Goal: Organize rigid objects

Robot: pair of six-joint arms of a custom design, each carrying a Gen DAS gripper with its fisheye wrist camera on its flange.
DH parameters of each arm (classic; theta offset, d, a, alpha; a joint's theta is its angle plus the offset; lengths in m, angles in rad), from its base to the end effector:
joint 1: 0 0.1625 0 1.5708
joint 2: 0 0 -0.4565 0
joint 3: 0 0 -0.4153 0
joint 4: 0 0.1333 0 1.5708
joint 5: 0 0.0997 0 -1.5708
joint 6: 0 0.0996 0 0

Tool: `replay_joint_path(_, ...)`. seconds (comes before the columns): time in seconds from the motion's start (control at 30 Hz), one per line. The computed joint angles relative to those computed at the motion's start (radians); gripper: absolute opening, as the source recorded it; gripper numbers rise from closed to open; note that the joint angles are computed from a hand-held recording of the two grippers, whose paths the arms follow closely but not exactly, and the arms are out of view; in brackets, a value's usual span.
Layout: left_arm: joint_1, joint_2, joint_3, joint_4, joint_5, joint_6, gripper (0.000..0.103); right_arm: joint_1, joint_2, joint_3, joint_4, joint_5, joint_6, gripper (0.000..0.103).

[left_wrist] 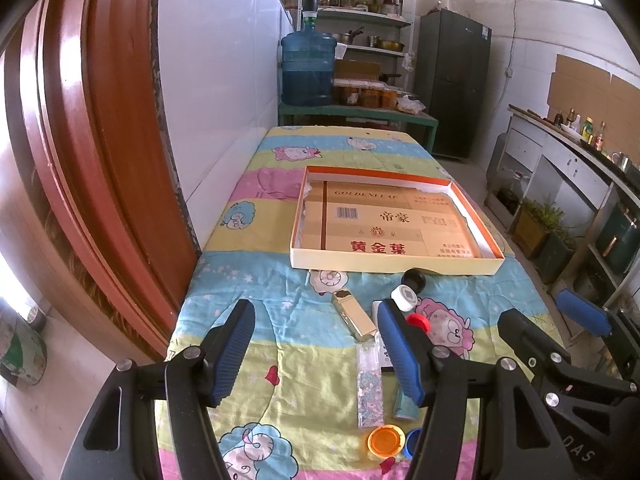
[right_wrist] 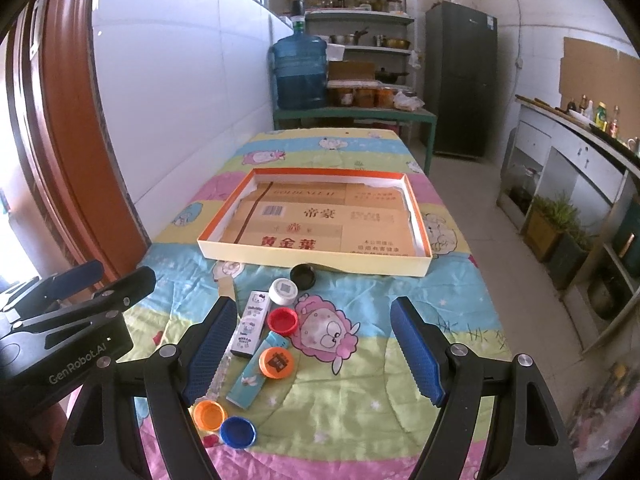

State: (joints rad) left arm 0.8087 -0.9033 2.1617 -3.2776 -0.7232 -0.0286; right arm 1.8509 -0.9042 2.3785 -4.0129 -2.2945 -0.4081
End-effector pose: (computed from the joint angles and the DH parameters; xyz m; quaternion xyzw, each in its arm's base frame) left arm -0.2146 -0.5260 0.1096 0.2333 0.8624 -0.3414 0.2920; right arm 0.1864 -0.4045 0.1477 0.1242 -0.8349 0.4142 0.3405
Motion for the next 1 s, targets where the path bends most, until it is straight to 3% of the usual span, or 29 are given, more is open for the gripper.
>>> replay_joint_path(1.0,0.018,0.011,-0.015,0.013,-0.006,-0.011,0.064,-0.026,0.009,0.013,-0.001,0.055,-0.017,0.080)
